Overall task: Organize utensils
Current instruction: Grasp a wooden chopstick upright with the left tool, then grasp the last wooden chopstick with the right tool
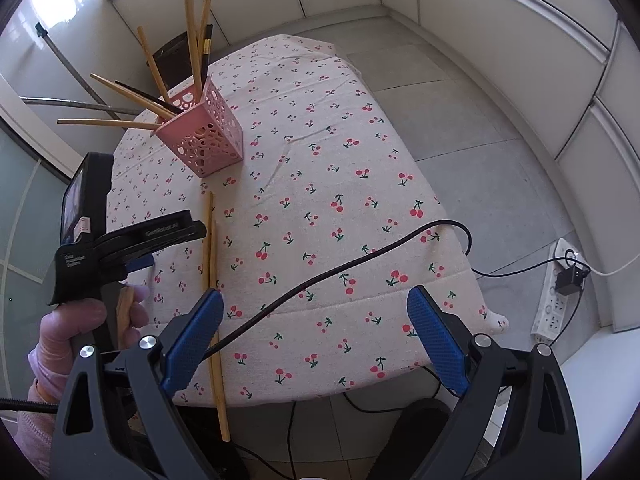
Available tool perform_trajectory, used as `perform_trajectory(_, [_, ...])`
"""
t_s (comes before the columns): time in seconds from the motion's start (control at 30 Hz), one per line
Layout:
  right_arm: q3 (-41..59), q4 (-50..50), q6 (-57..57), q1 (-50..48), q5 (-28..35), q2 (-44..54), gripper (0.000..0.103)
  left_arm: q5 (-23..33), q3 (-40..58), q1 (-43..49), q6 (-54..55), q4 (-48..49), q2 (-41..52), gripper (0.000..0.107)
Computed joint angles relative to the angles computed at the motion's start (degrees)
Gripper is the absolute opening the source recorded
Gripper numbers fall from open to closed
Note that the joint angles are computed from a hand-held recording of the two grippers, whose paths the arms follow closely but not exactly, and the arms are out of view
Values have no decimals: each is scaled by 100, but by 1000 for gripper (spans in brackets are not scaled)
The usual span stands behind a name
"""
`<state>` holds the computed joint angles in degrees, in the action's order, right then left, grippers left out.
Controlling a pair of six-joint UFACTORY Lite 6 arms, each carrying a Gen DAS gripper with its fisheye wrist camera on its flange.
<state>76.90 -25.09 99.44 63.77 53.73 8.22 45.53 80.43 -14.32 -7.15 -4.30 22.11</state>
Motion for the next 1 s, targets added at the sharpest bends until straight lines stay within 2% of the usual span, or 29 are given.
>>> perform_trajectory(0.2, [-60,52,-17,-36,-42,-31,90,-203,339,-398,-666,753,403,88])
perform_trajectory(0.27, [-40,67,-42,-39,-27,-11,90,-374,315,-553,-766,915,374,77])
perform_trajectory(0.33, [-36,76,-67,-51,-27,5,90,-422,402,-724,-734,924,415,55])
perform_trajectory(0.43, [-49,114,-111,-94,-52,44,90,-555,342,-919,-627,932,386,38])
perform_trajectory(0.47, [-56,140,-140,-124,-70,57,90,-582,289,-928,-494,843,342,35])
perform_trajectory(0.53, [-19,210,-222,-194,-123,128,90,-554,219,-953,-394,817,252,18])
perform_trajectory(0.6, [92,241,-304,-253,-135,233,90,-530,-110,-871,-160,609,-65,9])
perform_trajectory(0.8, [1111,337,-864,-519,-45,1096,90,-191,-534,-196,710,-206,-578,7])
perform_trajectory(0.9, [2179,389,-1417,-712,233,1998,90,-44,-688,193,1032,-483,-961,7])
perform_trajectory(1.0, [3579,441,-2020,-876,786,3109,90,160,-465,550,1391,-778,-1121,7])
